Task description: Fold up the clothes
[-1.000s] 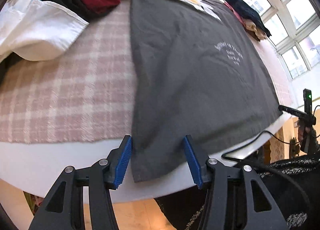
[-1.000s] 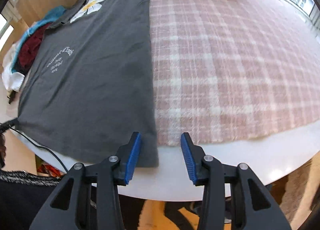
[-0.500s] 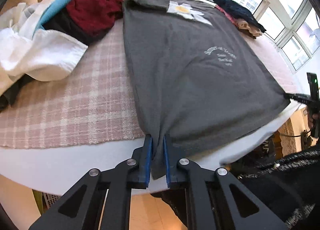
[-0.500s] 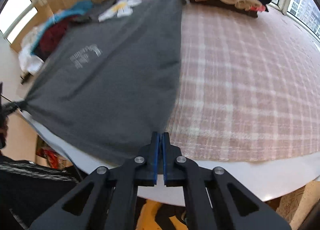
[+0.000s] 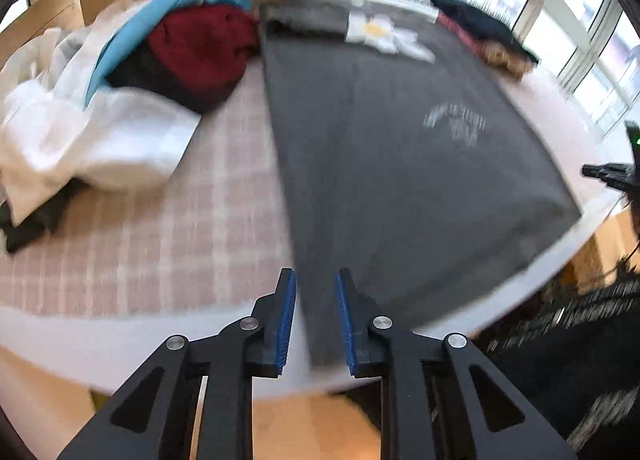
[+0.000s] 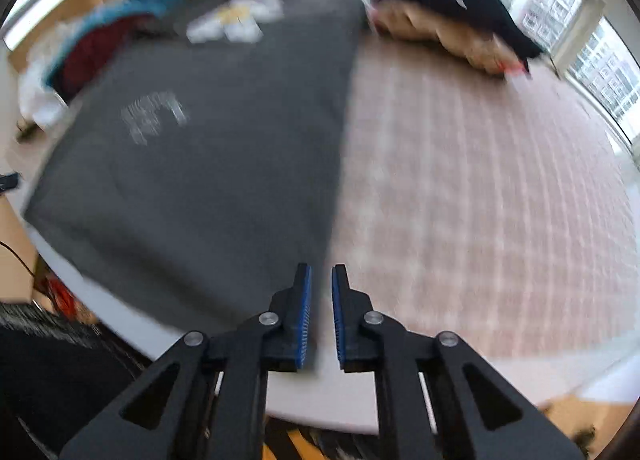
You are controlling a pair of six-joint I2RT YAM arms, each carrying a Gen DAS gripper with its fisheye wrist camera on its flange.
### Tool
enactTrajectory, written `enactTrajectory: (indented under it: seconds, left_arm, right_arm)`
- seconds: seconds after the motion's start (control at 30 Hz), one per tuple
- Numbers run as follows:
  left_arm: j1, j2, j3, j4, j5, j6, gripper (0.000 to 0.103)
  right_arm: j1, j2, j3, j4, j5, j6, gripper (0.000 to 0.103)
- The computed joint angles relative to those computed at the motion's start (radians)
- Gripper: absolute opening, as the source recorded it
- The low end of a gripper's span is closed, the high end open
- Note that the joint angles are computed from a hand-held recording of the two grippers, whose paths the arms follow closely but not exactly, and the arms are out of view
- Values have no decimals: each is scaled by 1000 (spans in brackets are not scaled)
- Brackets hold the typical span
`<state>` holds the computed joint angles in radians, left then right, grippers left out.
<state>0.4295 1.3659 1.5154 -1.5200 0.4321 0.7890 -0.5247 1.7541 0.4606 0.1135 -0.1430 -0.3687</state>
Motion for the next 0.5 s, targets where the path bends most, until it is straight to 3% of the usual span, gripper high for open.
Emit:
enactTrajectory:
  seconds: [0.13,0.23,0.3,0.33,0.4,0.47,0.5]
  left_arm:
    - [-70,-9,-87,90,-33,-60,20]
    - [-87,-38,-151,127,-95,-68,25]
    - [-71,-65,-169,145,-121,-81,25]
    - [-49,-83,-165,150,-126,-90,28]
    - [-11,-94,-153,143,-96,-122,40]
    - [12,-100,-152,140,-65,-162,55]
    - [22,-103,-153,139,-51,-182,55]
  right_arm:
    - [136,222,115,66,-11,37,12]
    - [204,295,242,-49,55,37,12]
    - [240,260,332,-120,18,76,13]
    - [261,249,415,-176,-24,109,18]
    - [322,274,604,-252,-89,174,57]
    - [391,378,855,-318,-113,214,65]
    - [436,454,980,-306,-93,241,65]
